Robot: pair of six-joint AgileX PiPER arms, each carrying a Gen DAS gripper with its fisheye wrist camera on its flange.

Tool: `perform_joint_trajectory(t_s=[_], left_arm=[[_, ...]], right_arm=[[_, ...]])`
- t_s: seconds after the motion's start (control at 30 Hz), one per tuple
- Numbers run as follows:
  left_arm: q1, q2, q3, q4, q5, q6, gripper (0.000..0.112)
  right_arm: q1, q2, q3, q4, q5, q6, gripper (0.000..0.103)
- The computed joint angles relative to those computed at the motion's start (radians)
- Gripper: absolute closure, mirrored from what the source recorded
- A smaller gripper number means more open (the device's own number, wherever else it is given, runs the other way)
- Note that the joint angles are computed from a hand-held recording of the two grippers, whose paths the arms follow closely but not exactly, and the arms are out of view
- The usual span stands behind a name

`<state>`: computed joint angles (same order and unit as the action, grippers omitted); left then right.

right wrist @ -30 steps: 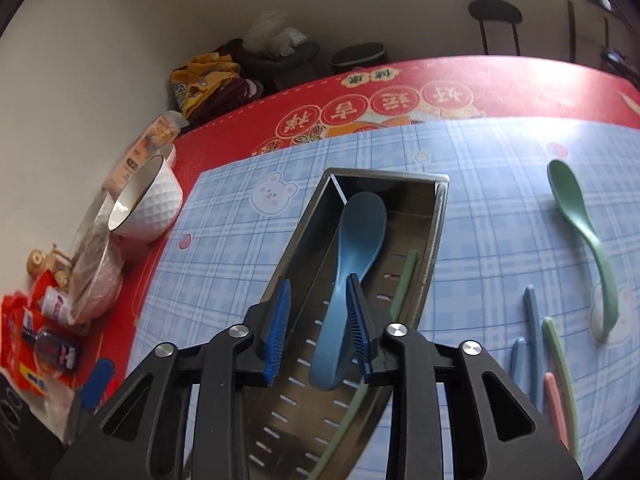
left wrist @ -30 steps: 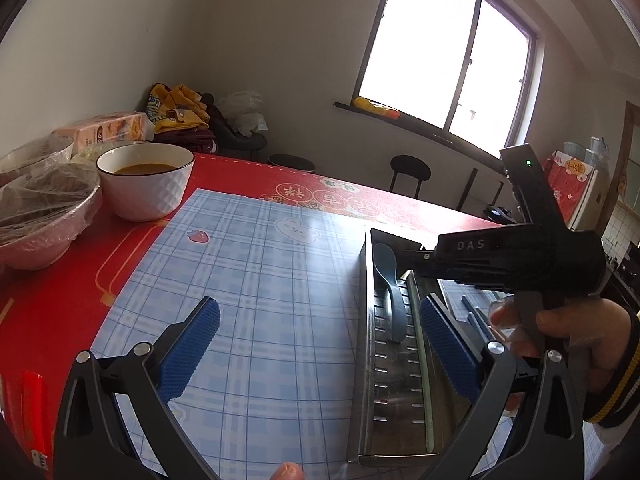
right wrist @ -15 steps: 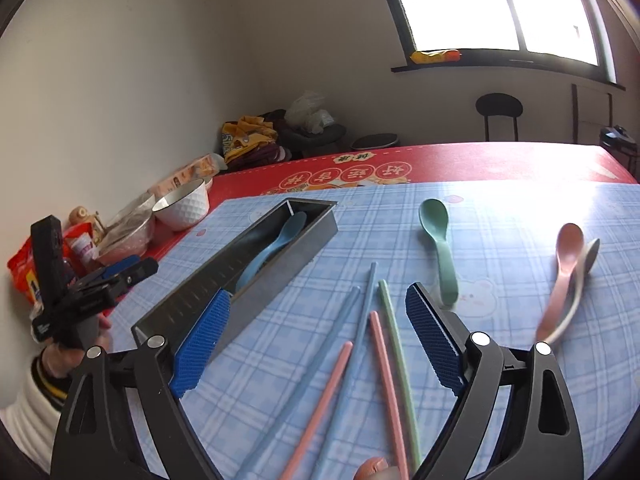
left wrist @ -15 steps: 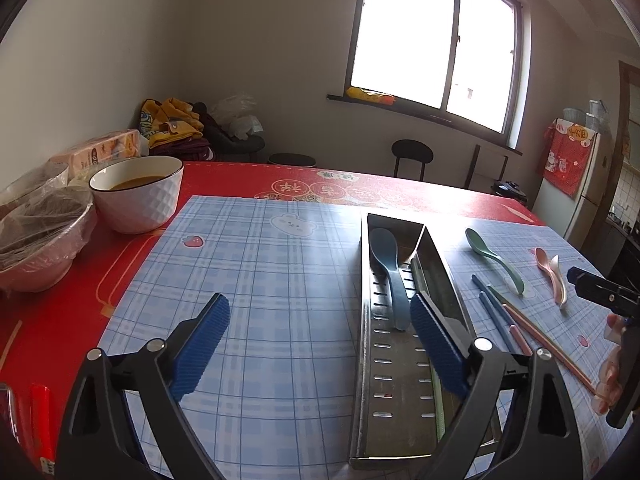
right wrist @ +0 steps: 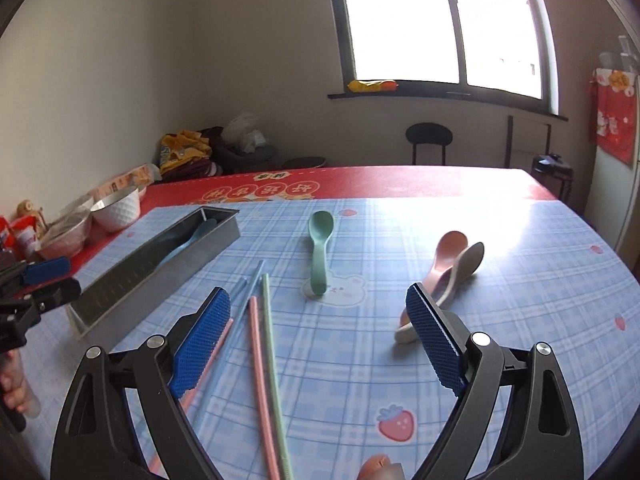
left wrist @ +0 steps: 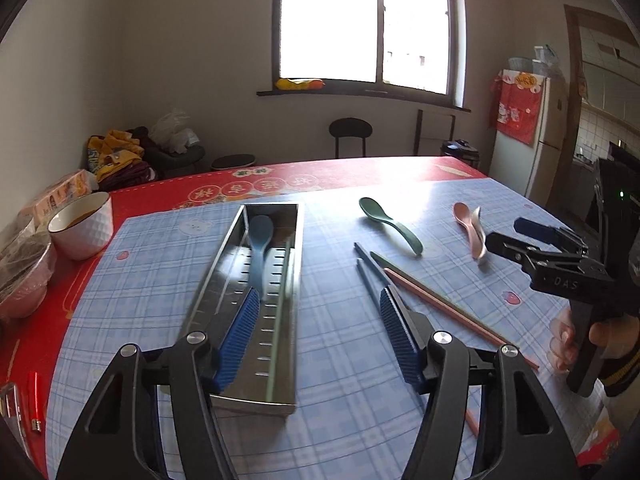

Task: Organize utensils
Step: 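Close the left tool on the blue chopstick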

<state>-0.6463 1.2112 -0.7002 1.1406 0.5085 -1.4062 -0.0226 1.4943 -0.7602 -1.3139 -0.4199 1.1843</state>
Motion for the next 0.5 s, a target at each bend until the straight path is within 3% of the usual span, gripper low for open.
perform_joint_trajectory(t_s=[0.07, 0.13, 0.23, 0.3, 0.37, 0.5], left_arm=[[0.009, 0.092, -0.060, -0.144, -0.053, 0.111, 0.072], [0.029, 0.177, -0.109, -0.282, -0.107, 0.226, 0.078], [0.025, 0.284, -0.187, -0.341, -0.094, 0.294, 0.083], [0.044, 0.339, -0.234, -0.425, -0.097, 0.381, 0.088], [0.067, 0.388, -0.283, -0.529, -0.092, 0.483, 0.099], [0.092, 0.440, -0.338, -0.561, -0.062, 0.508, 0.100]], right_arm=[[-0.014, -0.002, 0.001, 0.025, 0.017, -0.021, 0.017], [-0.035, 0.007, 0.004, 0.030, 0.020, -0.018, 0.016], [-0.091, 0.035, -0.011, -0.056, -0.029, 0.091, 0.016], [-0.119, 0.044, -0.008, -0.034, -0.055, 0.102, 0.016], [-0.138, 0.068, -0.033, -0.112, -0.077, 0.192, 0.016], [-0.161, 0.096, -0.054, -0.166, -0.134, 0.243, 0.016]])
